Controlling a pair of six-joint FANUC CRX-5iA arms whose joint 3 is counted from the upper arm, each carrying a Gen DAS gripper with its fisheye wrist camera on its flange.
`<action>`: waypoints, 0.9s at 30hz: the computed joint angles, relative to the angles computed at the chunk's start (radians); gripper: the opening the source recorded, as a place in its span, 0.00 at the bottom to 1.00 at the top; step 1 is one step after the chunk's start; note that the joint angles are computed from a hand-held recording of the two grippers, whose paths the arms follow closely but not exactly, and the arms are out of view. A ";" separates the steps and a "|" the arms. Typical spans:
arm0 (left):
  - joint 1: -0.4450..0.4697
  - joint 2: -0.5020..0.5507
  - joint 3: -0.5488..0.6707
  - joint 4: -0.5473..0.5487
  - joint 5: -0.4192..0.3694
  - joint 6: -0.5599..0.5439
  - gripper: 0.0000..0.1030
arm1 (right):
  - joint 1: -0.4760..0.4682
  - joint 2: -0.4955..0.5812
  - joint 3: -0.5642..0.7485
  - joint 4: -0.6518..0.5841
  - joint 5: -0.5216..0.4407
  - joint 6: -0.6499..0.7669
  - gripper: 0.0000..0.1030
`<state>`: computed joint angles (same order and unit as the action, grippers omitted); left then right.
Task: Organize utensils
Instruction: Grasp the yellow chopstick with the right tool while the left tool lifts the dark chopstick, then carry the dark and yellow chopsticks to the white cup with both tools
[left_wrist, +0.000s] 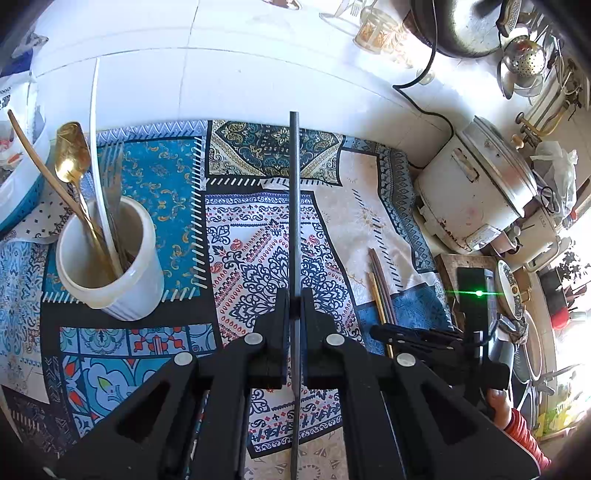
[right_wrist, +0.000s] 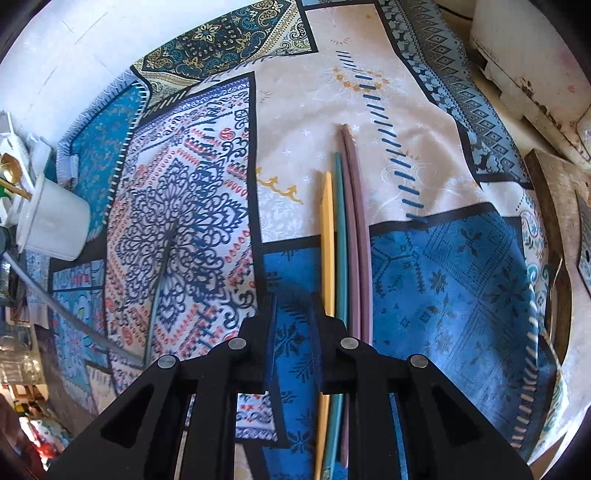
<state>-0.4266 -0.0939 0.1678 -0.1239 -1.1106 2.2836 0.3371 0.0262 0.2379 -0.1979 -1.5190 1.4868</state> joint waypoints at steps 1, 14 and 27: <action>0.000 -0.003 0.001 -0.002 0.000 0.000 0.03 | -0.002 -0.007 0.001 -0.002 0.003 0.004 0.15; -0.028 -0.015 0.038 -0.070 -0.015 0.038 0.03 | -0.039 0.019 0.018 -0.005 -0.047 0.016 0.15; -0.045 -0.043 0.039 -0.120 -0.046 0.090 0.03 | 0.013 0.029 0.025 -0.057 -0.019 0.036 0.18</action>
<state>-0.4720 -0.1374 0.2063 -0.2435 -1.1569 2.3732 0.3497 0.0556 0.2629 -0.2547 -1.5377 1.5230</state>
